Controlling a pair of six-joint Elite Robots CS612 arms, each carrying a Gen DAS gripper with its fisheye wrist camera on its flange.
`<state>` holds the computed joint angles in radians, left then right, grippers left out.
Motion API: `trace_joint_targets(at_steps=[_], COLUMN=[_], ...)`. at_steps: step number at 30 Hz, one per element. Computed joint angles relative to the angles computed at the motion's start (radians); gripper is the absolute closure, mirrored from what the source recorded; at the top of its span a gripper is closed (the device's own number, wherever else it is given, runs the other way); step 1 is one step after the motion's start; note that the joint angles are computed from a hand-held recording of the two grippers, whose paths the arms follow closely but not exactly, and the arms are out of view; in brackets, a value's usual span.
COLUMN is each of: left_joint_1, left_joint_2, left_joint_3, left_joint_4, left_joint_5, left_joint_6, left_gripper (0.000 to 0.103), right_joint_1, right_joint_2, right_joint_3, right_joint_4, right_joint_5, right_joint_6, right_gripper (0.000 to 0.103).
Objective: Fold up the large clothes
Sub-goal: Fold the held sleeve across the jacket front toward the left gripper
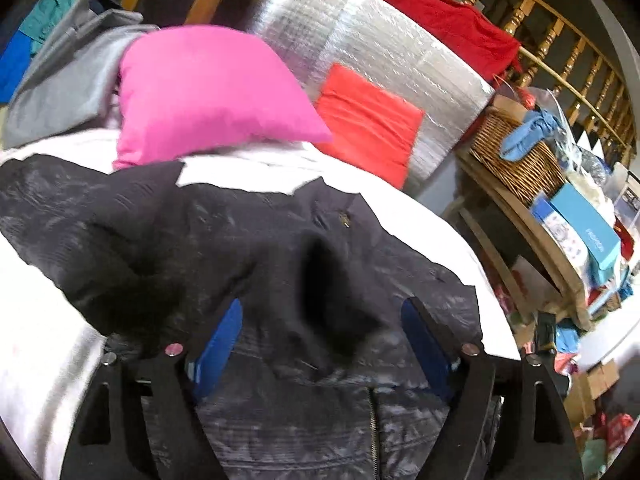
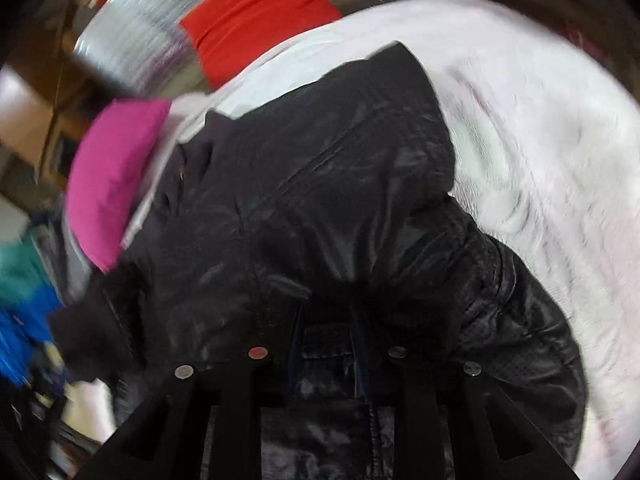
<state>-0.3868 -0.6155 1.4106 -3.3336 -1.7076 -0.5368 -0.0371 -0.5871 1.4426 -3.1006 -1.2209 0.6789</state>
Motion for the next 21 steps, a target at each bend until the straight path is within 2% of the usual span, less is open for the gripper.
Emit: trace_joint_targets(at_steps=[4,7,10,11,14,15,17,18,20,21], left_joint_1=[-0.009,-0.005,-0.005,-0.008,-0.028,-0.040,-0.065,-0.075,-0.092,-0.092], left_joint_2=[0.002,0.018,0.032,0.038,0.056,0.061,0.069,0.070,0.069,0.069], left_joint_3=[-0.019,-0.052,-0.085,-0.100,-0.146,-0.157,-0.176,-0.176,-0.155,-0.150], left_joint_4=[0.104,0.207,0.336,0.381,0.507,0.530,0.579,0.586,0.542,0.542], left_joint_5=[0.051,0.065,0.067,0.068,0.148,0.198,0.284,0.319,0.390,0.390], left_joint_6=[-0.004,-0.068,-0.088,-0.085,-0.015,0.029,0.116,0.143,0.154,0.149], left_gripper=[0.019,0.019,0.019,0.019,0.019,0.018,0.011,0.007,0.005,0.002], right_joint_1=[-0.011,-0.016,-0.024,-0.025,-0.024,-0.021,-0.015,-0.004,0.031,0.049], right_joint_2=[0.010,0.016,0.027,0.027,0.023,0.020,0.014,0.005,-0.023,-0.031], right_joint_3=[0.010,0.015,0.020,0.020,0.021,0.020,0.015,0.010,0.016,0.020], right_joint_4=[-0.049,-0.079,-0.124,-0.125,-0.114,-0.110,-0.101,-0.076,-0.049,-0.064], right_joint_5=[0.054,0.078,0.117,0.125,0.131,0.128,0.126,0.085,-0.073,-0.156], right_joint_6=[0.040,0.044,0.081,0.086,0.071,0.052,-0.012,-0.058,-0.145,-0.190], right_gripper=[0.076,0.075,0.074,0.074,0.072,0.069,0.039,0.034,0.030,0.030])
